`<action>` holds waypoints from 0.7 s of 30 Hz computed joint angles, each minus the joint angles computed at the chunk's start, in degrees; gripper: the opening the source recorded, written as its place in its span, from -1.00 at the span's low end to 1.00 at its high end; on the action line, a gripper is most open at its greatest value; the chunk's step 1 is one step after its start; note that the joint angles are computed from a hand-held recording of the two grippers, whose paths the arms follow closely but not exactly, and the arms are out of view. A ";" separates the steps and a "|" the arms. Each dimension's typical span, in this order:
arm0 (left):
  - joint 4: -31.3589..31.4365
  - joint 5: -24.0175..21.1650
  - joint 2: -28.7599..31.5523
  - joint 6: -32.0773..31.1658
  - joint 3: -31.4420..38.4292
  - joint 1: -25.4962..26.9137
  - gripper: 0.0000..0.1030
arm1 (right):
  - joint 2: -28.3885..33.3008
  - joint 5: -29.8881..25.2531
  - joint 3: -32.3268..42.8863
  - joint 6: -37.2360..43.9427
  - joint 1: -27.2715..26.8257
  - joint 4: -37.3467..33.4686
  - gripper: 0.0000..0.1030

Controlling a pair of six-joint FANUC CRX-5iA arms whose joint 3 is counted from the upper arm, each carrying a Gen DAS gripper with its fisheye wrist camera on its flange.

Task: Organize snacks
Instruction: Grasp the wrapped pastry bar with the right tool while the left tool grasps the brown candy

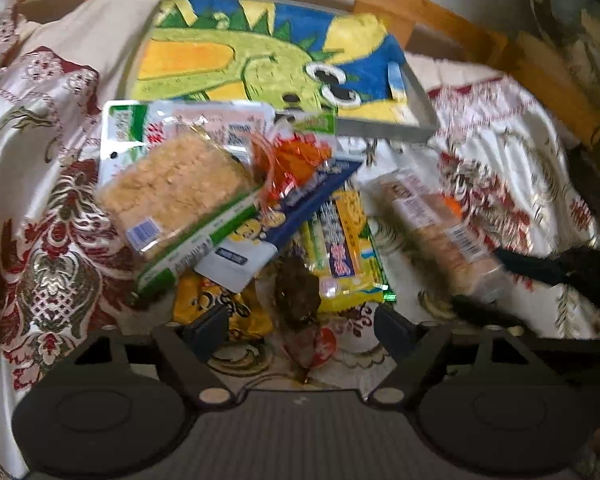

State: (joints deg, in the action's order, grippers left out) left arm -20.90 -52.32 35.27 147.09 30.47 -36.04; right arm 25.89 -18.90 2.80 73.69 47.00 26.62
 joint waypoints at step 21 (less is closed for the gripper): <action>2.35 -4.42 3.01 -0.62 4.51 0.44 0.00 | 2.77 5.53 -0.25 -8.92 -1.00 6.60 0.46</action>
State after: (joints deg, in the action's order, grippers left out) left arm -18.55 -56.74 38.29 146.47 34.98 -35.59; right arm 28.65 -13.37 2.55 64.77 46.00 33.22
